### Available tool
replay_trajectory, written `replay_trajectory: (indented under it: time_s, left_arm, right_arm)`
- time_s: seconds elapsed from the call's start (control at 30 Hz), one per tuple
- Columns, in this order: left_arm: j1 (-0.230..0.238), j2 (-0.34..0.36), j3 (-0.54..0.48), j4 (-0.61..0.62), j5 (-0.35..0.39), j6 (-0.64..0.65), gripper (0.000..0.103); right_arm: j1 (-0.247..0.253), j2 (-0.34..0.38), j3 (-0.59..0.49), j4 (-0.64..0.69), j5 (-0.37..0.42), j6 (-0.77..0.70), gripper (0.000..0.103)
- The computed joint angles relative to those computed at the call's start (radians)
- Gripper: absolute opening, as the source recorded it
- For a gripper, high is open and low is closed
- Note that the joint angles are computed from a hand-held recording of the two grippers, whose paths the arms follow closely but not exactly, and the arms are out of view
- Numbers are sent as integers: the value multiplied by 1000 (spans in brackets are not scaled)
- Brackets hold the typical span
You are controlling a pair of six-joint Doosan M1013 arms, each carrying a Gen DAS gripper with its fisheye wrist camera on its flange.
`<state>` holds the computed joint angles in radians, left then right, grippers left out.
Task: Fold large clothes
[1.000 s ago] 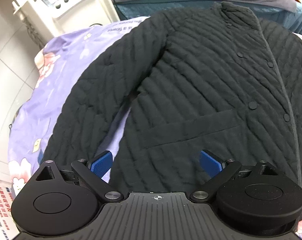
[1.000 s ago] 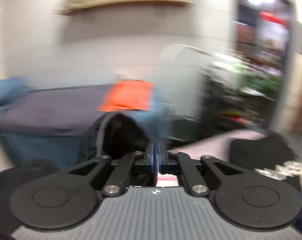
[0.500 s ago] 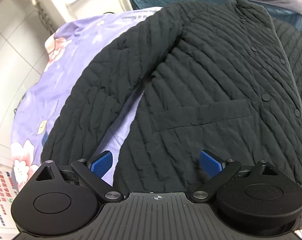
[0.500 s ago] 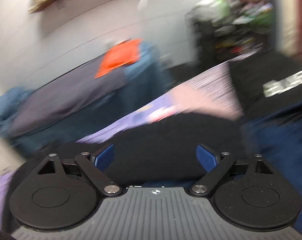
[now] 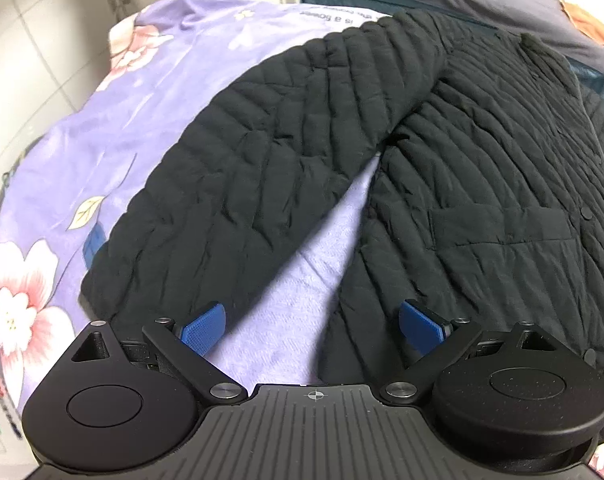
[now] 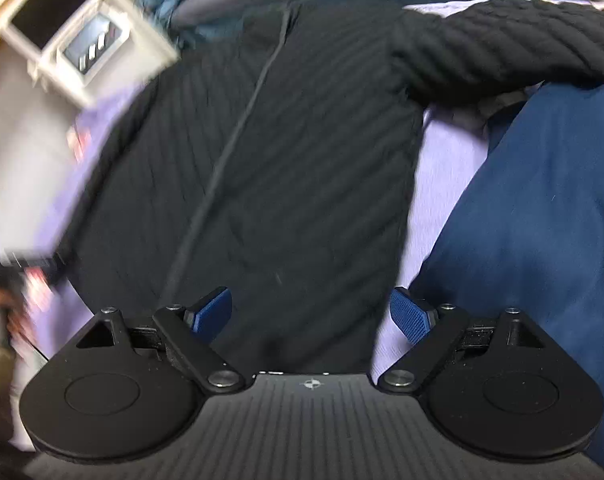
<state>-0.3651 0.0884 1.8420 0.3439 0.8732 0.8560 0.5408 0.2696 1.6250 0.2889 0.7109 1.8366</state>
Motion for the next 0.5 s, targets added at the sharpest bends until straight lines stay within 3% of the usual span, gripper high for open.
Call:
replay_trajectory:
  time_s: [0.1,0.23,0.3,0.37,0.5]
  left_arm:
    - [17,14,-9,-76,-39,104,103]
    - [8,48,-24,-118,-46,215,103]
    - [3,60,-27,-133,-45,219,103]
    - [14,59,-20,-190,-69,240,103]
    - [54,59,-11,-343,-75,303,103]
  right_arm:
    - [24,6,-9,-67,39,56,88]
    - [22,-11,28,45,23,61,87]
    - [36,6,10,-42,75,179,87]
    - [31,14,20,-30,95,236,86]
    - [3,0,102,175,-26,210,80]
